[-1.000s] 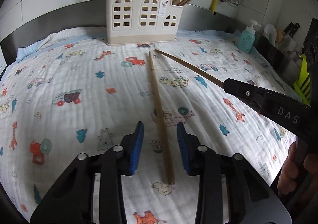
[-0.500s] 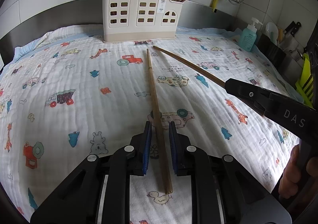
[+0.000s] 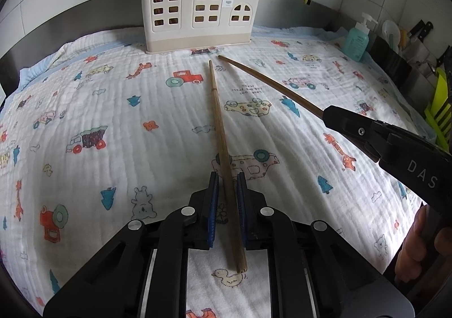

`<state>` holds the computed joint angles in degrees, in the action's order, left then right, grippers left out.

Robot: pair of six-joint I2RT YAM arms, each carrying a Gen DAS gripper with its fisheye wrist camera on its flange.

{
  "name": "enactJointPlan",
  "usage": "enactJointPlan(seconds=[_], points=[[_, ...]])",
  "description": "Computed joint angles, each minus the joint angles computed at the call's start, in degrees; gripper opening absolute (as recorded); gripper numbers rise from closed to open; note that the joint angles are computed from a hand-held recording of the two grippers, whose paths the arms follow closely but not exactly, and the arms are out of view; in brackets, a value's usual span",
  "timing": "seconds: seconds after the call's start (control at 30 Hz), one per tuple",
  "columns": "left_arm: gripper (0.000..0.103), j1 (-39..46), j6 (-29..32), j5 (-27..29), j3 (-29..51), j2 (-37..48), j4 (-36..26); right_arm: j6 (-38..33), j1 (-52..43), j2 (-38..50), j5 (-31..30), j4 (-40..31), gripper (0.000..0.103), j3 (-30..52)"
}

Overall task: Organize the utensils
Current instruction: 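Close the left tool on the last chopstick while the right tool holds its own, then lift both held chopsticks up and carry them over the white holder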

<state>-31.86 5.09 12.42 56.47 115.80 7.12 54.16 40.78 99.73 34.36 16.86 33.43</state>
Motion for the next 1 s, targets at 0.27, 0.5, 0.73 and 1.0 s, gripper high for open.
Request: enactJointPlan(seconds=[0.27, 0.5, 0.73, 1.0], points=[[0.006, 0.64, -0.33, 0.52, 1.24, -0.36, -2.15, -0.26, 0.18, -0.59, 0.72, -0.27, 0.007, 0.02], [0.006, 1.98, -0.59, 2.54, -1.57, -4.97, 1.34, -2.86, 0.11, -5.27, 2.98, -2.76, 0.007, -0.26], [0.006, 4.48, -0.97, 5.95, -2.01, -10.15, 4.34, -8.38, -0.66, -13.16, 5.93, -7.47, 0.006, 0.60], [0.006, 5.71, -0.65, 7.64, 1.77, -10.98, 4.74, -16.28, -3.06, -17.00, 5.51, -11.34, 0.006, 4.97]])
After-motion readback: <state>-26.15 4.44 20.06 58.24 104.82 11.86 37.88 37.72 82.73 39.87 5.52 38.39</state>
